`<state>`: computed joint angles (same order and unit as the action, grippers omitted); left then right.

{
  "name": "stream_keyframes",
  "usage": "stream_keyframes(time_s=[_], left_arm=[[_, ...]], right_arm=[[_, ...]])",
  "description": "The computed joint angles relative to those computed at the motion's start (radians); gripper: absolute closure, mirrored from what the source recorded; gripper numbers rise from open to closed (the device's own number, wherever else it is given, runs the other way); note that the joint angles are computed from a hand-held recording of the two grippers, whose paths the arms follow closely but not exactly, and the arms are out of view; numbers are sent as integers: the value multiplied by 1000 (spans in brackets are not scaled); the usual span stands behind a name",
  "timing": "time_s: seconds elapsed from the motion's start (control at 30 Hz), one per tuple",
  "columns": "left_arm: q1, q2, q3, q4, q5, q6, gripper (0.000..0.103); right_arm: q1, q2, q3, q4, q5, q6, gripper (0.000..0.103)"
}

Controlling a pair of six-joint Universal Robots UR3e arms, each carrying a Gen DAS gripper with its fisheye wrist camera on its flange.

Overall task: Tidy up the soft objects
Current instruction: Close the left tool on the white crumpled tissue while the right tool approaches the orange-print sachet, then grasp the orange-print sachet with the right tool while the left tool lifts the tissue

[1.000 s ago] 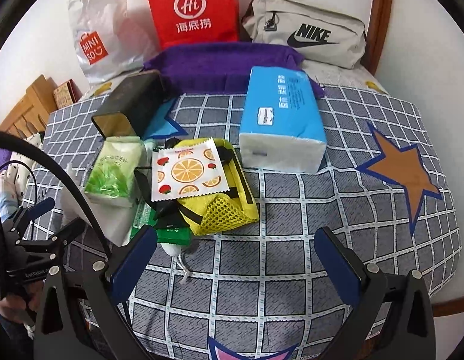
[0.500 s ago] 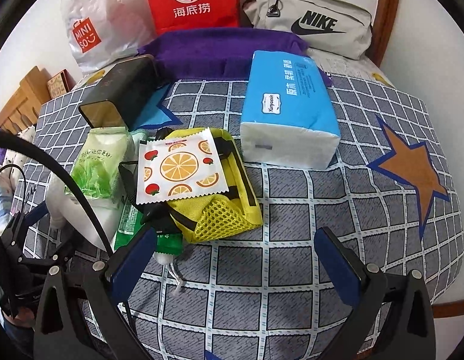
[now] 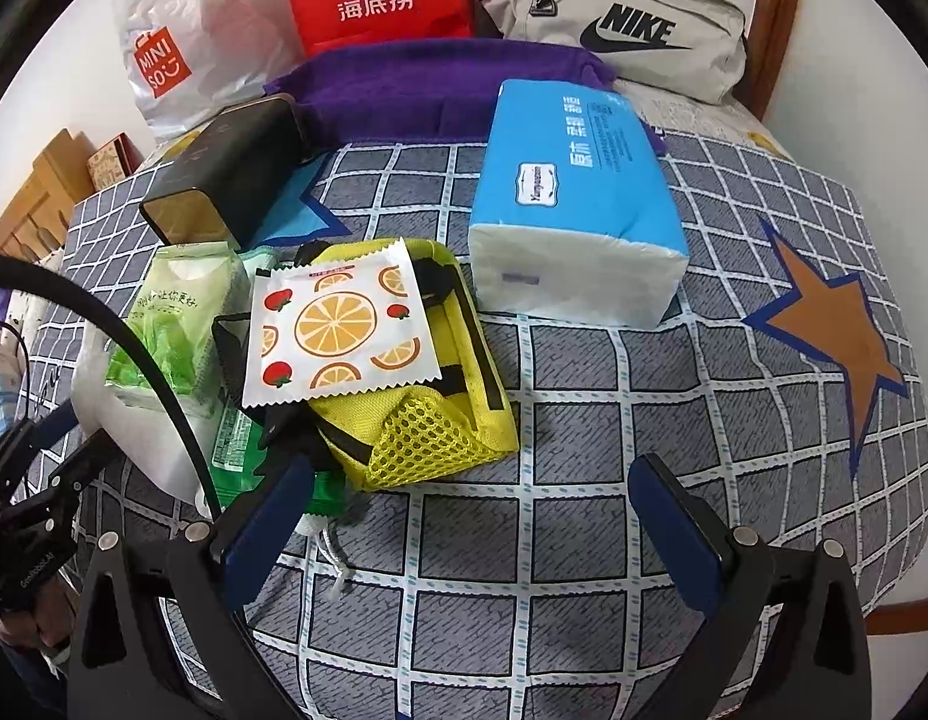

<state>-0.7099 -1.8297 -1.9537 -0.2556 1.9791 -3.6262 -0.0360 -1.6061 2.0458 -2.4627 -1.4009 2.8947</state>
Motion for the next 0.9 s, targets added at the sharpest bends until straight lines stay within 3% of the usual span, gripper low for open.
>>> stream_keyframes(time_s=[0.07,0.13,0.23,0.5,0.63,0.9], left_arm=[[14,-9,32,-42,-42,24,53],[36,-12,53,-96,-96,35,68],[47,-4,38,-91,-115,38,76],[94,40,-13,-71,-187,-1,76],[104,34,-6,-80,-196,3,76],[124,37,-15,-70,-224,-20,76]], right_arm=[[-9,-4,5,-2,9,-7,0],[-15,-8,8,-7,7,-12,0],[-43,-38,25,-9,29,-35,0],[-83,-48,0,12,156,-65,0],[-38,52,-85,3,168,-48,1],[5,197,-216,53,216,-28,12]])
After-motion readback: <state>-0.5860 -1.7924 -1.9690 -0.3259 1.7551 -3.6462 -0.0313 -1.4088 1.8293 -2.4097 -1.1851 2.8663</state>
